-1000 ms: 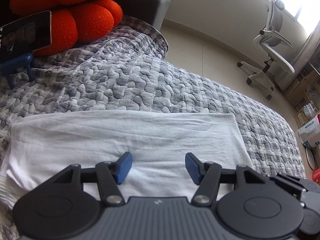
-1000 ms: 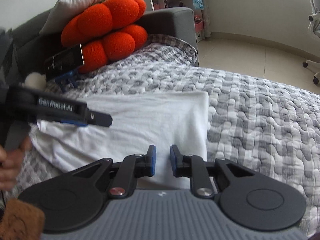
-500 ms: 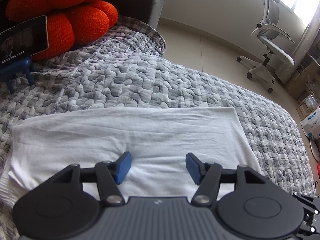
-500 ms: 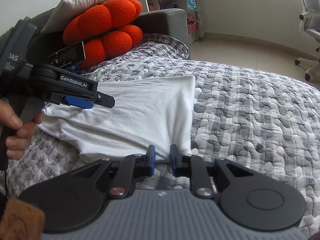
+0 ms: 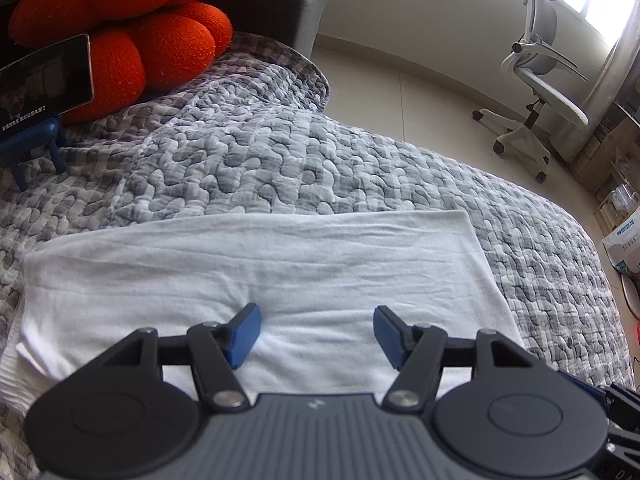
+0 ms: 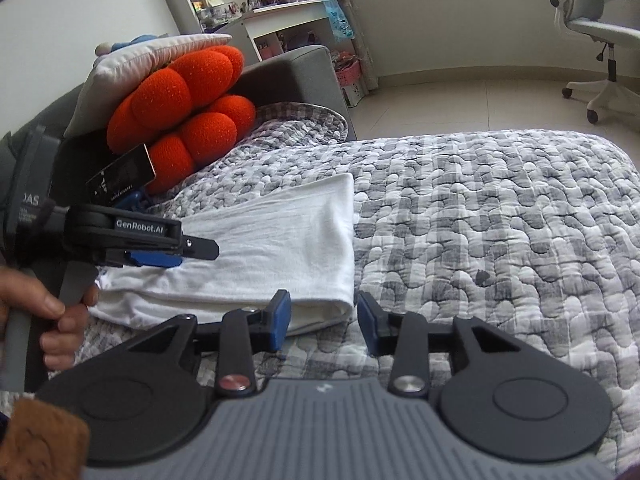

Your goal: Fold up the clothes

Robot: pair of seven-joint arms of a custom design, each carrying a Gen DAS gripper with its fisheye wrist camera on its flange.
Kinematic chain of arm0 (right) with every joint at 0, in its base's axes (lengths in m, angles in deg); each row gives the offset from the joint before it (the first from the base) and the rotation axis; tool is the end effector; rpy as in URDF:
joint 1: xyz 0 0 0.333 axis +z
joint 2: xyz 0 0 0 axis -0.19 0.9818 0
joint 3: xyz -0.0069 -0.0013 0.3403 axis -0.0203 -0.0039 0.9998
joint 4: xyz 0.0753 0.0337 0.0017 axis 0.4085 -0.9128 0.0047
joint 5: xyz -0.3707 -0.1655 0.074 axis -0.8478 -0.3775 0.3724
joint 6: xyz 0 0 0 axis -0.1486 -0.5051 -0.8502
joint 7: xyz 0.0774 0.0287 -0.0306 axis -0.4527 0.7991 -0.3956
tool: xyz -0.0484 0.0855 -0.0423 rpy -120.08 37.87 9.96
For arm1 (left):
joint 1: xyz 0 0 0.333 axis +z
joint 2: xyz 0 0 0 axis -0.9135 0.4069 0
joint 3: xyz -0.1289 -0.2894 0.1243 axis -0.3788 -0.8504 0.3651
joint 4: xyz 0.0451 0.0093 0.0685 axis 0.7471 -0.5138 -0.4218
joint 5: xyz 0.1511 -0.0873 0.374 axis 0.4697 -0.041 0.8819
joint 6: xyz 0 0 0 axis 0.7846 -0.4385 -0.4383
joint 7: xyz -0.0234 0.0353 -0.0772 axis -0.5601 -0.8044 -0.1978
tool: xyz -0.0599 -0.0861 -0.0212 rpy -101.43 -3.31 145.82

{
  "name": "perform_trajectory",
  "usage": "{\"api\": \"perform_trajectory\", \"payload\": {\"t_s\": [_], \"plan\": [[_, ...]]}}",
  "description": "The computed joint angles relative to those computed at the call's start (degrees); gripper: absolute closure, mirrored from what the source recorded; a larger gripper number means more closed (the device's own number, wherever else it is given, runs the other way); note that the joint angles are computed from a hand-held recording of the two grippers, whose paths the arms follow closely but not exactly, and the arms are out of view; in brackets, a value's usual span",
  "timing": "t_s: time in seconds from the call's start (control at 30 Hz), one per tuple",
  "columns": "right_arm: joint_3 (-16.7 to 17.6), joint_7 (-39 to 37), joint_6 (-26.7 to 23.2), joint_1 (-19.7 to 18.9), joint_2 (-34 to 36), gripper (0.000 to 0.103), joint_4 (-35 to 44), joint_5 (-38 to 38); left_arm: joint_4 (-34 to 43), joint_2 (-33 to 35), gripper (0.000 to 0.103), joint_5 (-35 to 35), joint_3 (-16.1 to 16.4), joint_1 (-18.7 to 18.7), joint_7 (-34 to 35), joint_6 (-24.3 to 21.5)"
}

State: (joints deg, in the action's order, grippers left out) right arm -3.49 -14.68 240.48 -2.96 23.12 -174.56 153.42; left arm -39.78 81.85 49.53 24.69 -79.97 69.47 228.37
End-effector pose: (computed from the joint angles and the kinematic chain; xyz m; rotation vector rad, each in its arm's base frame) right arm 0.6535 0.1647 0.3414 -1.8377 1.1503 -0.1281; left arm 0.5899 -0.2141 0.3665 -2.1828 1.4440 -0.7078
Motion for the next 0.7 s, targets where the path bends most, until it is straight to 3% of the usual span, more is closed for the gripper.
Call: {"api": "perform_trajectory", "payload": {"t_s": [0.27, 0.4, 0.7], "plan": [[0.28, 13.45, -3.53, -1.75, 3.68, 0.056, 3.78, -1.56, -0.06, -0.03, 0.039, -0.02, 0.00, 0.06, 0.34, 0.06], [0.85, 13.21, -5.01, -3.10, 3.61, 0.055, 3.33, 0.97, 0.00, 0.02, 0.038, -0.05, -0.02, 0.03, 0.57, -0.06], [0.60, 11.10, -4.61, -2.22, 3.24, 0.055, 2.83, 2.28, 0.10, 0.10, 0.038, -0.01, 0.00, -0.09, 0.44, -0.09]]}}
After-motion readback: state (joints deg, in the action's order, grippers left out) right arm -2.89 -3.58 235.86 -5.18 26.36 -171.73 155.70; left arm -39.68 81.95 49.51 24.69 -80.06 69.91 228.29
